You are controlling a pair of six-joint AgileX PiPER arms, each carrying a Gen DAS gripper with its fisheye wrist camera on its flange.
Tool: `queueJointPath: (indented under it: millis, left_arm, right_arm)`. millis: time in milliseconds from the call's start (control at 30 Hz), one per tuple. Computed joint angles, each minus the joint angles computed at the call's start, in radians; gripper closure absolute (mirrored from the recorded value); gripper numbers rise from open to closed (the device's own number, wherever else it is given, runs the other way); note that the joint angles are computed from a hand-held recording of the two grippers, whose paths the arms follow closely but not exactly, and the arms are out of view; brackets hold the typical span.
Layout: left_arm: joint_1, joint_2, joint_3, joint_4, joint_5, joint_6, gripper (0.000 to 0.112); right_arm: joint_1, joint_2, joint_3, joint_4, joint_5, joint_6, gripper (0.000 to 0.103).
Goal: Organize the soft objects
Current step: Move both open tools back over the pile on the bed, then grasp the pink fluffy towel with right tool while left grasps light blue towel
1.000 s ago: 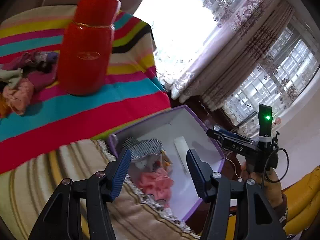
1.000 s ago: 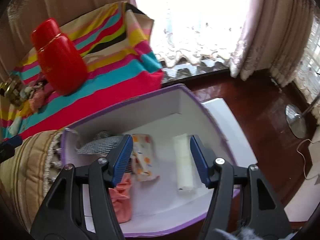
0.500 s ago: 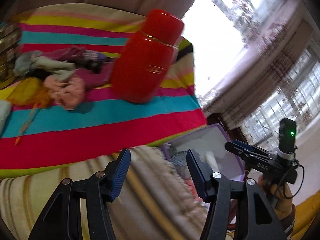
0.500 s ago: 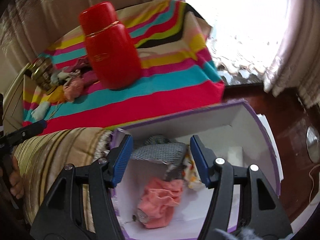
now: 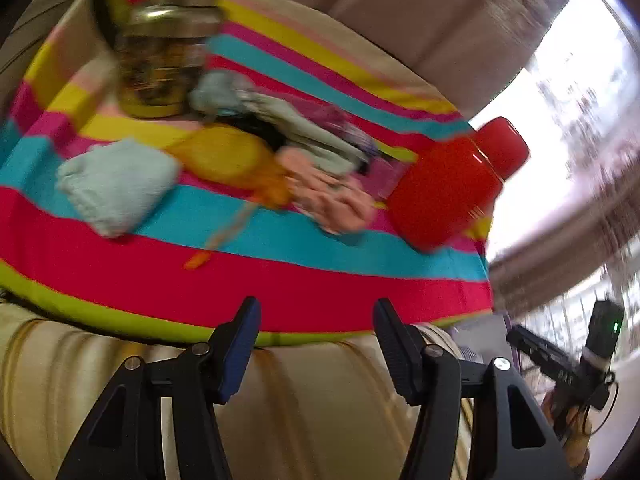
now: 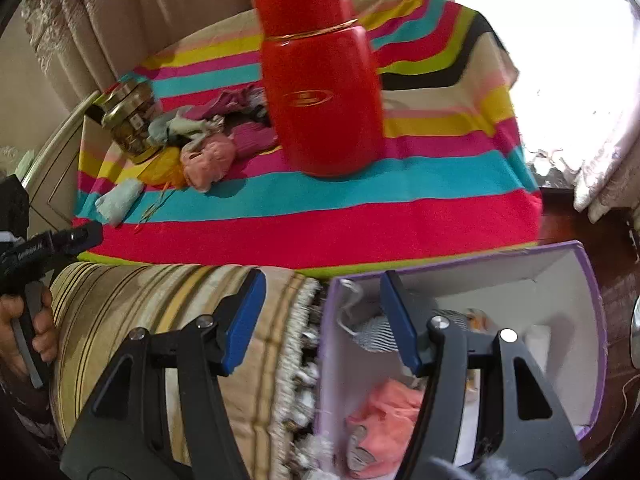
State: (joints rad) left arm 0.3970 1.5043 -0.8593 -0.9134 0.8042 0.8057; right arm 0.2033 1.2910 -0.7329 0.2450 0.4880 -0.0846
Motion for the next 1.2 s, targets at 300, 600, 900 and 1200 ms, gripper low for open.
queueJointPath:
  millis: [300, 600, 900, 1200]
  left_arm:
    - [0.172, 0.151, -0.122, 0.026, 0.018, -0.04, 0.053]
    - [0.241, 0.291, -0.256, 0.063, 0.008, -0.133, 0.053]
    - [0.24, 0.422, -0.371, 0.087, -0.003, -0.202, 0.053]
    - [0.206, 0.501, -0.443, 0.098, -0.049, -0.218, 0.054]
  right_arm:
    - [0.17, 0.172, -0.139, -0.081, -0.016, 0.122, 0.04]
    - [0.256, 0.365, -0.306, -0.057, -0.022, 0.155, 0.04]
    - [0.291, 0.543, -0.492, -0.091, -0.008, 0.243, 0.04]
    - [0.317, 0.686, -0.674, -0.07, 0.026, 0.215, 0.04]
